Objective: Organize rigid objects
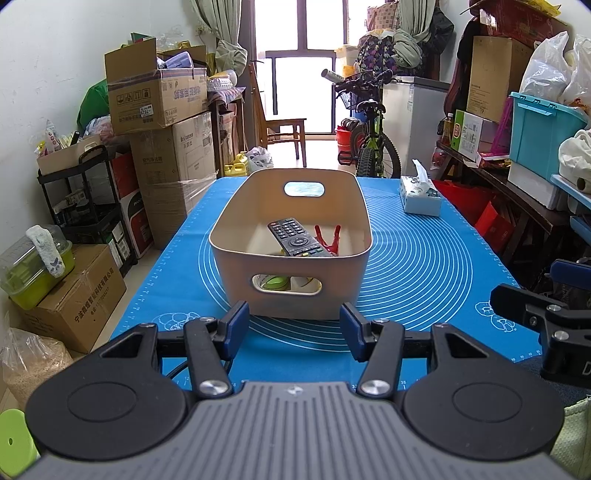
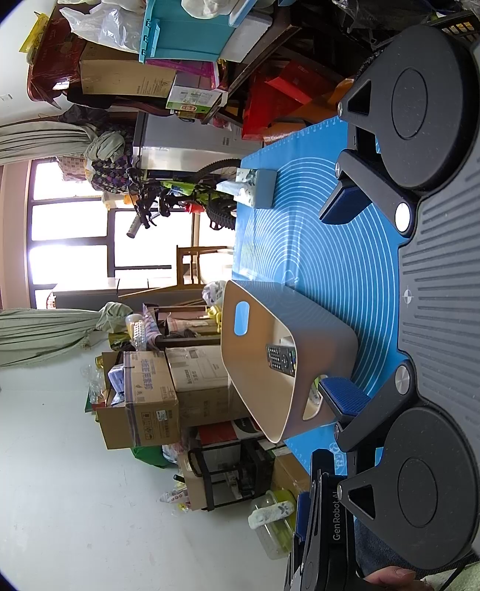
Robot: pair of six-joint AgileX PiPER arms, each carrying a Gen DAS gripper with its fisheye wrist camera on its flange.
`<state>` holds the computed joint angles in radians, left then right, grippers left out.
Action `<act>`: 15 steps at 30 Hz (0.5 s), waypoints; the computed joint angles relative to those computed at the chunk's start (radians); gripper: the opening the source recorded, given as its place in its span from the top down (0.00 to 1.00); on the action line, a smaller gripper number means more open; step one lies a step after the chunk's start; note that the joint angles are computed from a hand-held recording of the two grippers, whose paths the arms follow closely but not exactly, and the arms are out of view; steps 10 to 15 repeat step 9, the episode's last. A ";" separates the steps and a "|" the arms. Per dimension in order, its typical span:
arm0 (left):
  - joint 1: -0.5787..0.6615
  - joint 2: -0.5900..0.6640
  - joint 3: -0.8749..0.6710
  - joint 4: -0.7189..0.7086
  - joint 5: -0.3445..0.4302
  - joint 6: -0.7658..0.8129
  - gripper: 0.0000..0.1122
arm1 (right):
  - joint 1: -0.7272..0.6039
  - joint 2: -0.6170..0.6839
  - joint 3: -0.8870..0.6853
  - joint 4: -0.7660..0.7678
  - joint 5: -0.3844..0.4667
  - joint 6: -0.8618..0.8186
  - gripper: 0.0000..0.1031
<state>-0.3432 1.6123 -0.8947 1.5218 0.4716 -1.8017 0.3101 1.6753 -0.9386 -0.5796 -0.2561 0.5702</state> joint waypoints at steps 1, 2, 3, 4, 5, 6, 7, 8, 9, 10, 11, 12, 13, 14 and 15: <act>0.001 0.000 0.000 0.000 0.000 0.000 0.50 | 0.000 0.000 0.000 -0.003 0.000 0.002 0.12; -0.001 0.000 0.000 -0.001 0.001 0.000 0.50 | -0.002 0.001 -0.001 -0.008 -0.001 0.007 0.12; 0.000 0.000 0.000 0.000 0.000 -0.001 0.50 | -0.001 0.000 0.000 -0.006 0.000 0.005 0.12; 0.001 0.000 0.000 0.001 -0.001 -0.001 0.50 | -0.001 0.000 0.000 -0.006 0.000 0.005 0.12; 0.001 0.000 0.000 0.001 -0.001 -0.001 0.50 | -0.002 0.000 0.000 -0.005 -0.001 0.004 0.12; 0.001 0.000 0.000 0.001 -0.001 -0.002 0.50 | -0.002 0.001 -0.001 -0.006 -0.001 0.005 0.12; 0.001 0.000 0.000 0.001 -0.001 -0.002 0.50 | -0.001 0.000 -0.001 -0.003 0.000 0.003 0.12; 0.000 0.000 0.000 -0.001 0.000 0.000 0.50 | -0.001 0.000 -0.001 -0.003 0.000 0.003 0.12; 0.000 0.001 -0.001 -0.005 0.000 0.004 0.50 | -0.001 0.000 -0.001 -0.003 0.000 0.003 0.12; 0.000 0.001 -0.001 -0.005 0.000 0.004 0.50 | -0.001 0.000 -0.001 -0.003 0.000 0.003 0.12; 0.000 0.001 -0.001 -0.005 0.000 0.004 0.50 | -0.001 0.000 -0.001 -0.003 0.000 0.003 0.12; 0.000 0.001 -0.001 -0.005 0.000 0.004 0.50 | -0.001 0.000 -0.001 -0.003 0.000 0.003 0.12; 0.000 0.001 -0.001 -0.005 0.000 0.004 0.50 | -0.001 0.000 -0.001 -0.003 0.000 0.003 0.12; 0.000 0.001 -0.001 -0.005 0.000 0.004 0.50 | -0.001 0.000 -0.001 -0.003 0.000 0.003 0.12; 0.000 0.001 -0.001 -0.005 0.000 0.004 0.50 | -0.001 0.000 -0.001 -0.003 0.000 0.003 0.12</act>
